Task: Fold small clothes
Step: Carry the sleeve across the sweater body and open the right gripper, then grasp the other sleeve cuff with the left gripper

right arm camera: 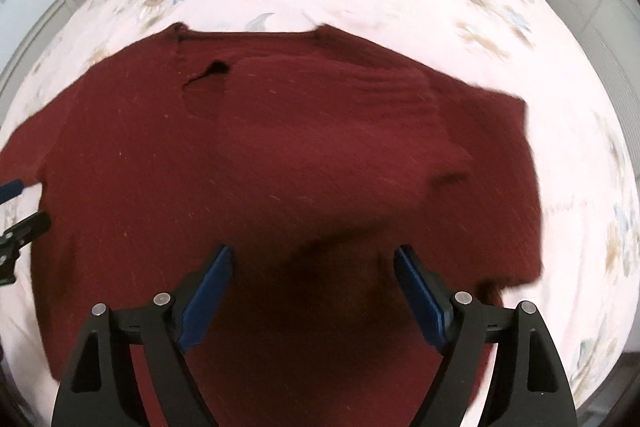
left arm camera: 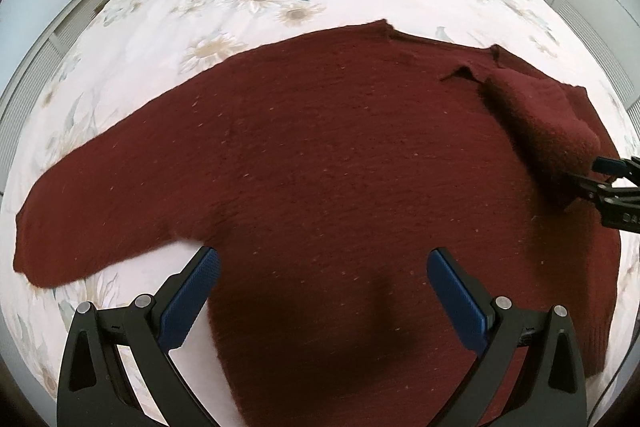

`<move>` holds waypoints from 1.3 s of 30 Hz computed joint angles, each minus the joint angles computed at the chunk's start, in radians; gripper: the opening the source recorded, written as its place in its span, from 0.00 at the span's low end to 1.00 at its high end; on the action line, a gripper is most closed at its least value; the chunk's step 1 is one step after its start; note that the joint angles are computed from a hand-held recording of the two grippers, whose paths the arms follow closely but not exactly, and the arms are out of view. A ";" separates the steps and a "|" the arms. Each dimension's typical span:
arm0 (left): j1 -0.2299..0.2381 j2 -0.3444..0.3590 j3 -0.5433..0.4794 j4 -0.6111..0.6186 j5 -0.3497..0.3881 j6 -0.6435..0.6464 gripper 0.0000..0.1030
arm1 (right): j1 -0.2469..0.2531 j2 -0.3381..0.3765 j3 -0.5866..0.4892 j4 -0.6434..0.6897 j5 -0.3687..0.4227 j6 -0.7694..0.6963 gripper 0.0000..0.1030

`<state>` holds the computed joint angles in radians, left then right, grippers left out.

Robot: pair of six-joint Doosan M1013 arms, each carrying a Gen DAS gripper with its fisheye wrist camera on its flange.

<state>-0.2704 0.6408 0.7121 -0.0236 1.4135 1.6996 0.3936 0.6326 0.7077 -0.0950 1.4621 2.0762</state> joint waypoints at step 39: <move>-0.263 0.370 -0.582 0.109 0.315 0.371 0.61 | -0.095 -0.268 0.484 -0.009 -0.175 0.279 0.81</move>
